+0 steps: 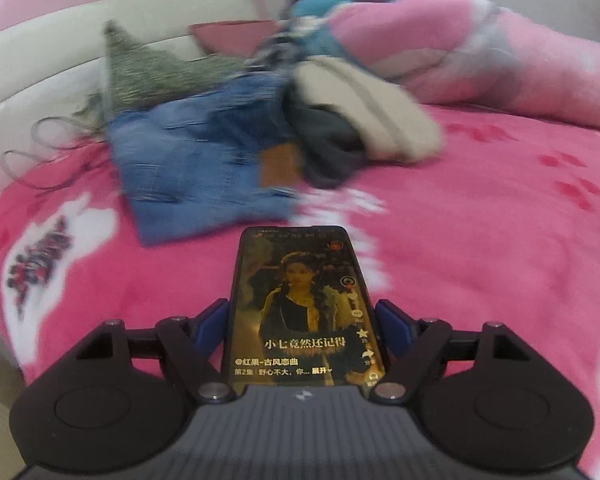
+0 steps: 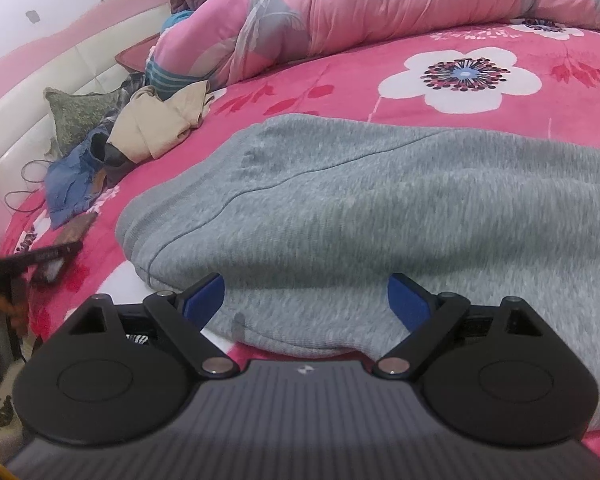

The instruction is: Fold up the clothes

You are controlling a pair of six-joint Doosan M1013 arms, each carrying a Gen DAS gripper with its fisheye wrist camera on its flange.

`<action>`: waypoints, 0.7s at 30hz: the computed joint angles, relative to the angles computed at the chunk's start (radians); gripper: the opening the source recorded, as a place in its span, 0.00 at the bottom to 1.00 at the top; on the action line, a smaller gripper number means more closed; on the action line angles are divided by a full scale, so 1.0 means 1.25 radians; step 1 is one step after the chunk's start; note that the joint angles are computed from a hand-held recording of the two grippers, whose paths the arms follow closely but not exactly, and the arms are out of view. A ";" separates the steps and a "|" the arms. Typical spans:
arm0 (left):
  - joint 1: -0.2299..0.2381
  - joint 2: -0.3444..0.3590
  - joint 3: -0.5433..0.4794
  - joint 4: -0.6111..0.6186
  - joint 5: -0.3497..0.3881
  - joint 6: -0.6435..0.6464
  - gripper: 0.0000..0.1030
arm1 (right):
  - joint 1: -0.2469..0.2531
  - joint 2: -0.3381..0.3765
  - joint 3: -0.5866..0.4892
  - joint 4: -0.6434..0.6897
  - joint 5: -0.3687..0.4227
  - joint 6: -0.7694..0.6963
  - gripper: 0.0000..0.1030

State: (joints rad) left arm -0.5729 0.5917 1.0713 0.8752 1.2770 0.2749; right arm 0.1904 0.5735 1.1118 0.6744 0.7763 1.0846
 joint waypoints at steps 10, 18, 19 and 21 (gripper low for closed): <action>-0.075 -0.048 0.086 0.202 0.059 -0.158 0.94 | 0.003 -0.005 0.008 -0.018 -0.017 -0.014 0.87; -0.080 -0.087 0.126 0.182 -0.394 -0.222 0.95 | -0.001 -0.007 0.001 0.040 -0.012 -0.097 0.87; -0.073 -0.082 0.120 0.151 -0.461 -0.202 0.95 | -0.002 -0.005 -0.008 0.051 -0.004 -0.121 0.87; -0.058 -0.065 0.099 0.076 -0.578 -0.120 0.95 | -0.008 0.010 -0.050 0.080 0.042 -0.182 0.87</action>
State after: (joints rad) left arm -0.6449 0.5104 1.1956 0.9702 0.5540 0.1252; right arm 0.1802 0.5863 1.0487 0.7745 0.8286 0.8577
